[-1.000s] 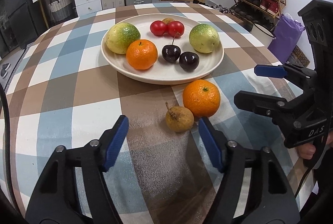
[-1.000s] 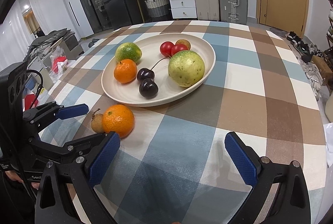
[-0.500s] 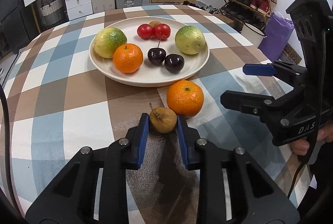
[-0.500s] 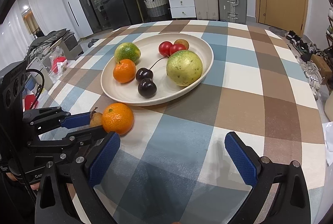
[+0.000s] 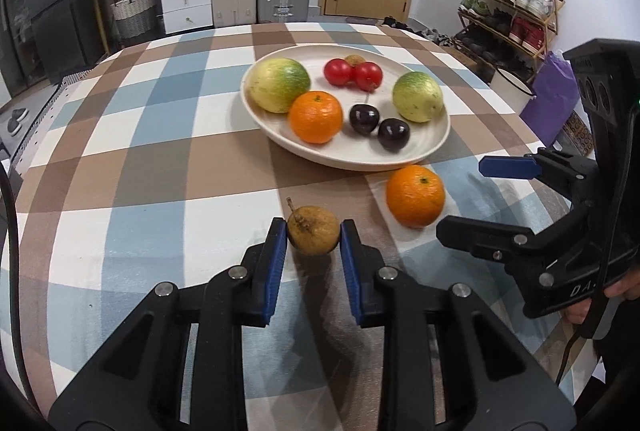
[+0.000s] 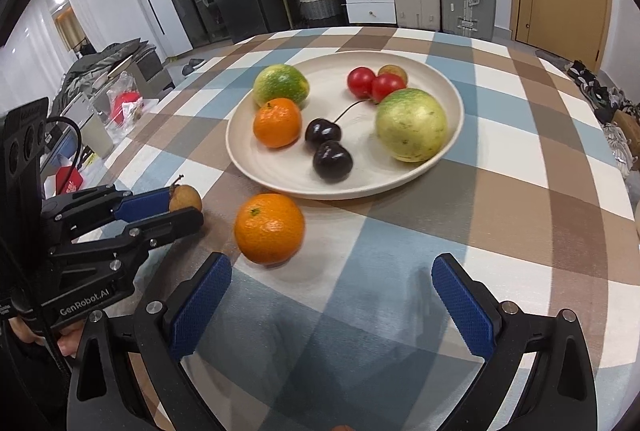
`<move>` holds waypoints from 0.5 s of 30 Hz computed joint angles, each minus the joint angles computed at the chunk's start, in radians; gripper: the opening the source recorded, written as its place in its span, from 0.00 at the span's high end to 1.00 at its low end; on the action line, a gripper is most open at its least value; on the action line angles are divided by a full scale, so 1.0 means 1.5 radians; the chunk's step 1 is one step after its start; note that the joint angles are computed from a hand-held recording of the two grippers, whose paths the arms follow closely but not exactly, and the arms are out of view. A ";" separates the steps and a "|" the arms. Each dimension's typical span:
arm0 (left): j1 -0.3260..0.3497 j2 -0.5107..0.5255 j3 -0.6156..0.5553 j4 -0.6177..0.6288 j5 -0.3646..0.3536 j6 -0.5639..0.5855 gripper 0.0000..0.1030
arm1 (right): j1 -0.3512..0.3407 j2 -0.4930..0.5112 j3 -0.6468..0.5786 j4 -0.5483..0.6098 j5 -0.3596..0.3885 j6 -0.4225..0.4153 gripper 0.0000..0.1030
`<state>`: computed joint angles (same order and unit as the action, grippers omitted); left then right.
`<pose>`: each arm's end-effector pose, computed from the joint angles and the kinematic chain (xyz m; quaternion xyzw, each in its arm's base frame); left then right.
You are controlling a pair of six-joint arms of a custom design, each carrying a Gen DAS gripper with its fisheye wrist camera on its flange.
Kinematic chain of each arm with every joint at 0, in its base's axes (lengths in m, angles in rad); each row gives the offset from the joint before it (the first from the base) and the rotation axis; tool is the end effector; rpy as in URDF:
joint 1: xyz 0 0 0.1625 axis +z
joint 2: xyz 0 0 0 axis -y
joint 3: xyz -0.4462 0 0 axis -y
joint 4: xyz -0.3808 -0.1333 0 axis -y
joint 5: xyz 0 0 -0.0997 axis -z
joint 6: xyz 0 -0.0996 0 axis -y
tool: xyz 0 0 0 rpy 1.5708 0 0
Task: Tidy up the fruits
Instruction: 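Grasp the small brown pear with the left tool while the right tool grasps the orange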
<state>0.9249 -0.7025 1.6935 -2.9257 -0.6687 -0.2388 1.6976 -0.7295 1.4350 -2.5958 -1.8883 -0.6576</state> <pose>-0.2310 -0.6578 0.1100 0.1017 0.8828 -0.3307 0.3177 0.1958 -0.7280 0.1545 0.3494 -0.9104 0.1106 0.1918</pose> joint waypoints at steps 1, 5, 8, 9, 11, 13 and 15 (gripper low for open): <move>0.001 -0.002 0.002 -0.001 0.002 -0.003 0.77 | 0.001 0.002 -0.001 0.001 0.000 -0.001 0.01; 0.004 -0.010 0.009 0.000 0.013 -0.014 0.77 | 0.008 0.012 -0.005 0.002 -0.001 -0.004 0.01; 0.005 -0.012 0.012 0.000 0.021 -0.018 0.77 | 0.011 0.018 -0.008 0.004 0.001 -0.010 0.01; 0.005 -0.012 0.012 -0.001 0.021 -0.019 0.77 | 0.012 0.020 -0.009 0.003 -0.001 -0.012 0.01; 0.006 -0.013 0.013 -0.002 0.023 -0.021 0.77 | 0.014 0.023 -0.010 0.004 0.000 -0.016 0.02; 0.007 -0.013 0.013 0.000 0.024 -0.023 0.76 | 0.016 0.026 -0.011 0.004 -0.001 -0.019 0.03; 0.007 -0.014 0.014 0.000 0.025 -0.024 0.76 | 0.017 0.028 -0.012 0.006 -0.003 -0.021 0.08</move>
